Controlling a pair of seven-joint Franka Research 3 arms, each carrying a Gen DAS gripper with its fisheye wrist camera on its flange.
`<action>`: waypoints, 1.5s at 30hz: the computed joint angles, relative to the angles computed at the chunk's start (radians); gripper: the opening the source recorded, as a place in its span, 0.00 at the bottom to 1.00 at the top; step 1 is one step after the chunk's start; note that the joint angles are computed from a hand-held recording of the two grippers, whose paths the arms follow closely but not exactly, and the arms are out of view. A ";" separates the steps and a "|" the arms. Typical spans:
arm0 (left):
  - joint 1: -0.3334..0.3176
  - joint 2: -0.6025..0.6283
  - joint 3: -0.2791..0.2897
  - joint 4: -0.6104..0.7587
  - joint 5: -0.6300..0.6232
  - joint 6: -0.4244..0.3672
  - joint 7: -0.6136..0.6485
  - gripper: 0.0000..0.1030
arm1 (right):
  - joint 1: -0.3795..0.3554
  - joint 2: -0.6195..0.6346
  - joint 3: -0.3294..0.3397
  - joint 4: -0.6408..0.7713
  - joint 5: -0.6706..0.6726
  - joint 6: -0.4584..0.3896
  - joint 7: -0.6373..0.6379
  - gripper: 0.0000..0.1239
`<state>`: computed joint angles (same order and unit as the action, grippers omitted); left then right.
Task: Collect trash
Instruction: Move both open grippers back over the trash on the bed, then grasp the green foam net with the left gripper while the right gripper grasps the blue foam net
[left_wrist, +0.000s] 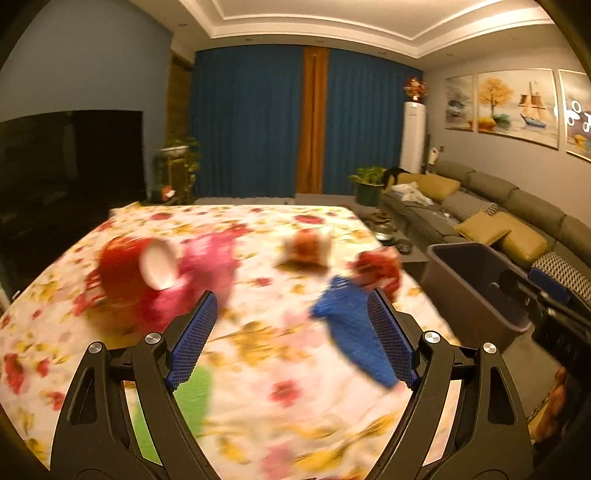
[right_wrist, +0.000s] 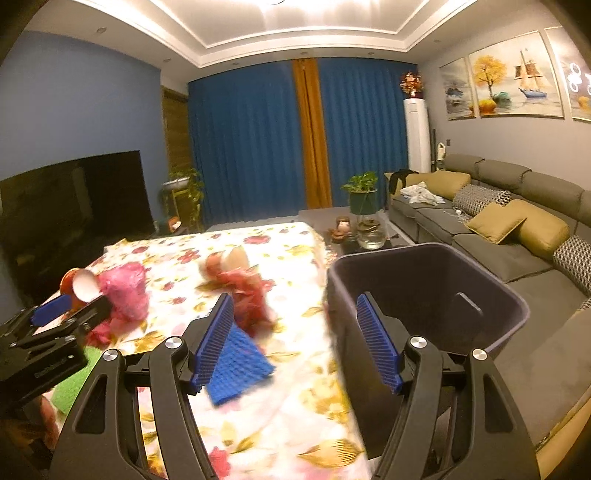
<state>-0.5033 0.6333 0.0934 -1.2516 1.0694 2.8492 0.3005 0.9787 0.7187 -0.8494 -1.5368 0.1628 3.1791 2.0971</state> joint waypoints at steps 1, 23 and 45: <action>-0.006 -0.023 0.020 -0.038 0.025 0.005 -0.026 0.79 | -0.008 0.004 0.013 0.014 -0.001 -0.008 -0.003 0.55; 0.227 -0.115 -0.158 -0.299 -0.265 -0.001 0.280 0.68 | -0.106 0.050 0.174 0.185 -0.229 -0.102 0.139 0.55; 0.239 -0.130 -0.169 -0.354 -0.576 0.129 0.561 0.12 | -0.315 0.076 0.416 0.343 -0.393 -0.248 0.159 0.55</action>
